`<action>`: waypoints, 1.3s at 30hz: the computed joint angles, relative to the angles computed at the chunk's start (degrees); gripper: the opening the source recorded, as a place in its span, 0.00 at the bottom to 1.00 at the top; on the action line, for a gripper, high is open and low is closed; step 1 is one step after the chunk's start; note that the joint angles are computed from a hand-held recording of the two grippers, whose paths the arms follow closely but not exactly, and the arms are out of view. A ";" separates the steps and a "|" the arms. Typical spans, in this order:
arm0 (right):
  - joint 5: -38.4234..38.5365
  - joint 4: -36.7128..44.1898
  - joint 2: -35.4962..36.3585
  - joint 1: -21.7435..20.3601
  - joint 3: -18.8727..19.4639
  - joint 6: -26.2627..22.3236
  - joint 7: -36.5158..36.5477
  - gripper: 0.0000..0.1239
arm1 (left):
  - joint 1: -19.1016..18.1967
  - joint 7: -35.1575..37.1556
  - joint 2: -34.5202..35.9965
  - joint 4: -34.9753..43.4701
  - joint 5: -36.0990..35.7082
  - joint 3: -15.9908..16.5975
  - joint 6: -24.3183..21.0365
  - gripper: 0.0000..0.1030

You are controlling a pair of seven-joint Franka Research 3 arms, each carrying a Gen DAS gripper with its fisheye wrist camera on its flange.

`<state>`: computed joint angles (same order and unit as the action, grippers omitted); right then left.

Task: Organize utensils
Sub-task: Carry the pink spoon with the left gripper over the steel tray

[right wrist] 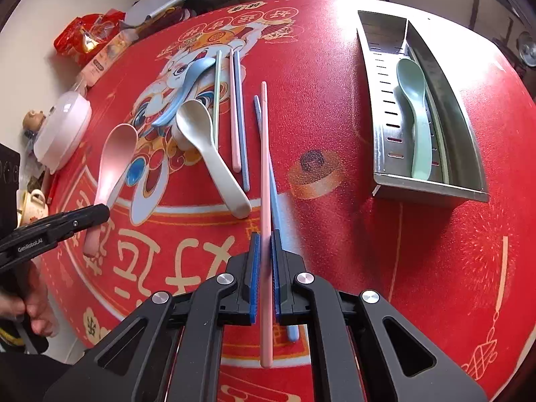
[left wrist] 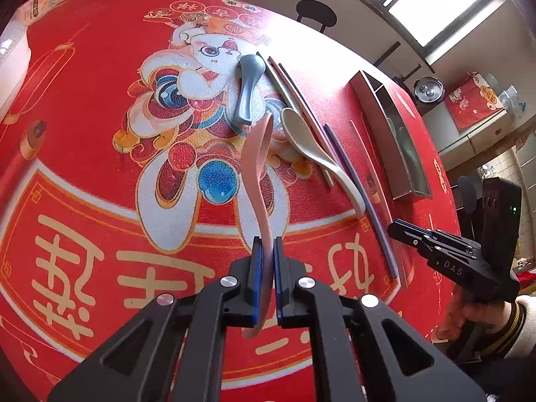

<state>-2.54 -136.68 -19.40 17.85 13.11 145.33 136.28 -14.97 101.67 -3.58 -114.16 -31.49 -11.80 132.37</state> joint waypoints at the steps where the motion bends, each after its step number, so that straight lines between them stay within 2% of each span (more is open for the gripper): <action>1: -0.14 -0.17 -0.47 -0.10 -0.03 0.29 0.11 0.05 | -0.11 -0.09 0.09 0.54 -0.12 -0.12 0.12 0.06; 5: -0.77 -0.75 -2.59 -1.31 0.11 1.51 1.31 0.05 | -0.47 -1.16 1.83 4.52 -0.78 -0.69 0.69 0.06; 10: -1.02 -1.59 -6.23 -3.92 -0.34 1.30 2.63 0.05 | -1.21 -2.01 7.17 13.46 -0.98 -2.71 0.62 0.06; 15: -3.50 -0.75 -8.14 -8.24 -1.07 -2.57 1.93 0.05 | -2.86 -4.68 15.79 25.09 1.96 -6.16 -0.71 0.06; 21: -3.83 0.79 -6.54 -11.60 -4.28 -6.00 -1.80 0.05 | -7.07 -11.12 28.99 41.65 8.35 -9.57 -3.93 0.06; 27: -2.12 2.57 -3.51 -12.96 -6.64 -7.49 -4.71 0.05 | -11.79 -19.34 40.45 56.62 14.50 -10.09 -8.86 0.06; 39: 0.35 4.06 -0.41 -12.87 -7.77 -7.24 -7.84 0.05 | -16.57 -23.01 50.99 72.21 19.71 -9.16 -16.74 0.06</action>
